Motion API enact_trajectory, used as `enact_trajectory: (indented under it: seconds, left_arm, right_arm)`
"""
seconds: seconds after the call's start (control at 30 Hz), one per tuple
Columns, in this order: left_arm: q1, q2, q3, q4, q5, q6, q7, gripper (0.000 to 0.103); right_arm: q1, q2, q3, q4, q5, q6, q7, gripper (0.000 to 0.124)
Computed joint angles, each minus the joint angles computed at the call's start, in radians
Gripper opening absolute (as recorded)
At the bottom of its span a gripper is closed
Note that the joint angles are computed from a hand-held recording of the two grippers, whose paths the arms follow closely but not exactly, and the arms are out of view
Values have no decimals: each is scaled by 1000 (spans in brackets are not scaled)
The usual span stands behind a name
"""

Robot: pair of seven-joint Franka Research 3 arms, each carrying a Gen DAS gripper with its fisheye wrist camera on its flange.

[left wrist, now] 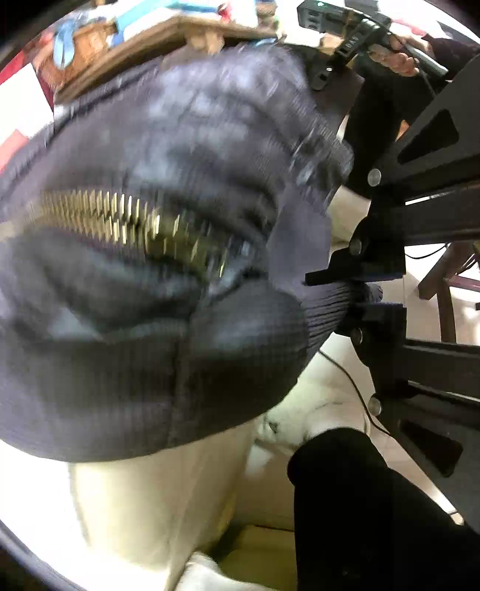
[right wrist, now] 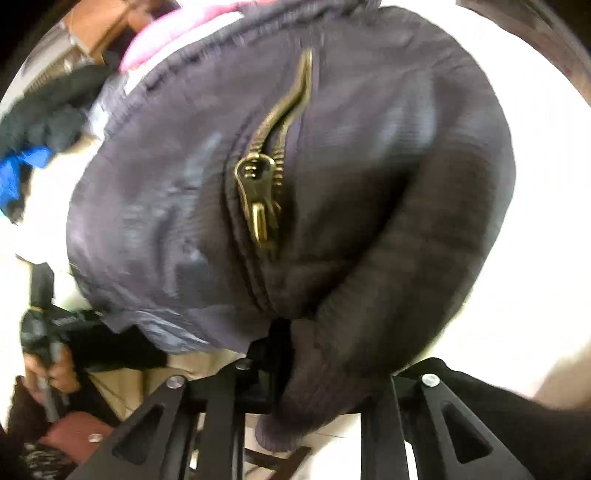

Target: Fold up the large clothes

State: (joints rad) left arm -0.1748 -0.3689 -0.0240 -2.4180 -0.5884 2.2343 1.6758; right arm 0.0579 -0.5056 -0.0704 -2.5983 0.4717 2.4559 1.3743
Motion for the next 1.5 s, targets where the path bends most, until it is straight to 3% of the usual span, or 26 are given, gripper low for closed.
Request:
enact_trajectory:
  seconds: [0.17, 0.23, 0.33, 0.5, 0.6, 0.8, 0.97, 1.13, 1.27, 1.37, 1.5]
  left_arm:
    - [-42, -120, 52, 3, -86, -51, 140, 8]
    - [-54, -158, 88, 20, -143, -71, 189, 8]
    - [-59, -169, 123, 83, -221, -67, 250, 8]
    - [-48, -45, 123, 273, -299, -31, 297, 8]
    - [-20, 54, 81, 397, -304, 30, 308, 8]
    - [41, 303, 1, 674, -283, 150, 242, 8]
    - [78, 536, -70, 931, -200, 249, 142, 8]
    - [94, 732, -114, 1165, -100, 267, 28, 8]
    - [74, 863, -116, 1312, 37, 266, -85, 8]
    - [61, 932, -105, 1388, 135, 238, -184, 8]
    - [93, 980, -144, 1442, 170, 204, -252, 8]
  right_arm:
    - [27, -202, -34, -33, 59, -53, -79, 17]
    - [48, -228, -58, 1, 85, -49, -127, 17]
    - [87, -234, -91, 46, 164, 8, -202, 17]
    - [159, -176, -91, 143, 278, 163, -277, 17]
    - [204, -44, -102, 256, 321, 256, -294, 17]
    - [207, 231, -136, 534, 479, 319, -351, 16]
    - [153, 488, -140, 802, 626, 322, -391, 15]
    - [64, 684, -104, 1021, 645, 291, -340, 9]
    - [23, 773, -86, 1118, 542, 279, -254, 9]
    - [51, 840, -136, 1171, 303, 264, -65, 9]
    - [-28, 962, -108, 1327, 233, 18, 79, 11]
